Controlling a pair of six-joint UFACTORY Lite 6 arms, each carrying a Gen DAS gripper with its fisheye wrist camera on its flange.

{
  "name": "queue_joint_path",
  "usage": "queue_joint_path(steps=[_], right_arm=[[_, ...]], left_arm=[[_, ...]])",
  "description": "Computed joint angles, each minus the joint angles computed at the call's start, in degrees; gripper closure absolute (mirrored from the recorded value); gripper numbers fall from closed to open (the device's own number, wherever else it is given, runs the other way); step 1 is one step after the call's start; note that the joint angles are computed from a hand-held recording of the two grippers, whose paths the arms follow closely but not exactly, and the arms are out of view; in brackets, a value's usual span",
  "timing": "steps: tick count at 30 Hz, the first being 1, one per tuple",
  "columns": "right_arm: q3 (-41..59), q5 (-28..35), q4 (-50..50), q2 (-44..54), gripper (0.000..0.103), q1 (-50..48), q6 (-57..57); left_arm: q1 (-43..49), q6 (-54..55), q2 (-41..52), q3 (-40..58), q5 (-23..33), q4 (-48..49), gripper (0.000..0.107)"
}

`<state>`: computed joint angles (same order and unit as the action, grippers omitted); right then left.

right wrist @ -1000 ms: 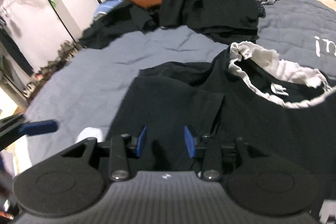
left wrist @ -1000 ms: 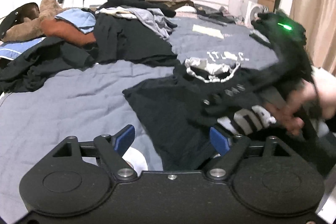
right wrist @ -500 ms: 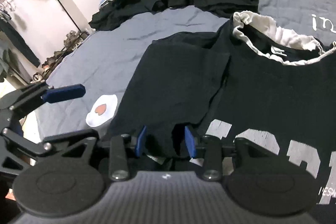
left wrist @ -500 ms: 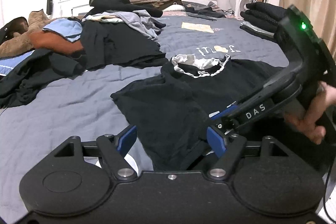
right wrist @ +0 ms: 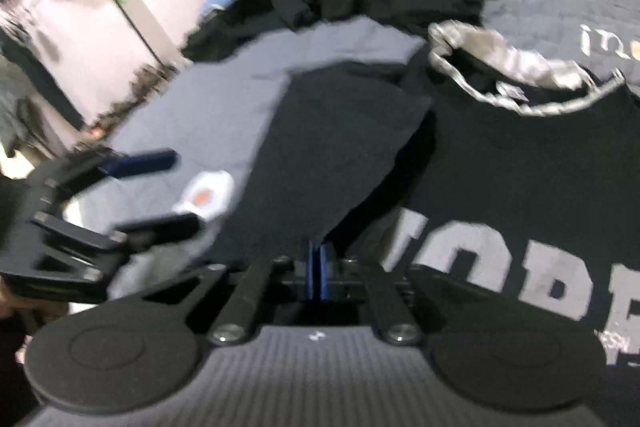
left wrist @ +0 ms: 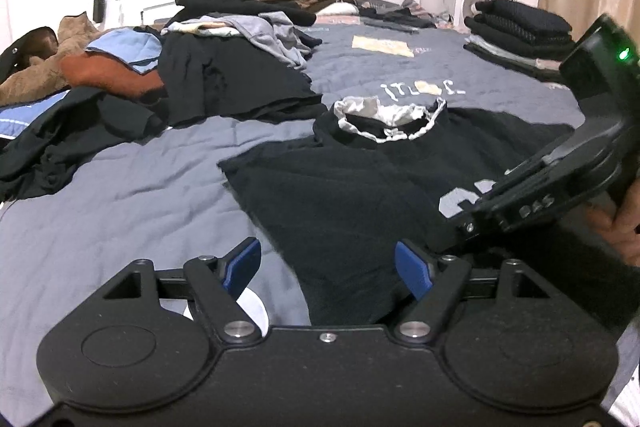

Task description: Fold clothes

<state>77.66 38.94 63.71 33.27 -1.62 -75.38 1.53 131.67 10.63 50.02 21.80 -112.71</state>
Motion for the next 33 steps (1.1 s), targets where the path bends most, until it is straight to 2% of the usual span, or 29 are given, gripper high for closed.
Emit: queue_joint_path(steps=[2,6,9,13,16,19,22,25,29,33], right_arm=[[0.9,-1.2,-2.9,1.2,0.095,0.5,1.4],[2.0,0.4,-4.0,0.1,0.091,-0.9,6.3],[-0.4,-1.1,-0.5,-3.6,0.088,-1.6,4.3],[-0.7,0.4,5.9,-4.0,0.084,-1.4,-0.5],[3.0,2.9,4.5,0.1,0.084,0.4,1.5],[6.2,-0.4,-2.4,3.9,0.084,2.6,8.1],[4.2,-1.3,-2.5,2.7,0.083,1.4,7.8],[1.9,-1.9,-2.1,1.3,0.078,0.1,7.0],[-5.4,-3.5,6.1,-6.3,0.065,-2.8,-1.6],[-12.1,-5.3,14.3,-13.9,0.061,-6.7,-11.2]], left_arm=[[-0.6,-0.2,0.4,0.2,-1.0,0.4,0.034],[-0.8,0.3,0.9,0.4,-1.4,-0.1,0.034],[-0.6,0.0,0.8,0.4,-1.2,-0.5,0.034],[-0.6,-0.3,0.9,0.6,-1.3,-0.7,0.033],[-1.0,-0.1,1.1,0.8,-1.6,-0.8,0.033],[-1.1,-0.3,1.1,0.8,-1.6,-0.7,0.033],[-1.0,-0.6,0.9,0.9,-1.5,-0.8,0.033],[-0.8,-1.2,1.2,1.3,-1.3,-1.4,0.032],[-0.9,-4.2,1.1,1.8,0.0,-2.3,0.029],[-1.3,-8.9,0.7,2.1,2.9,-2.4,0.029]])
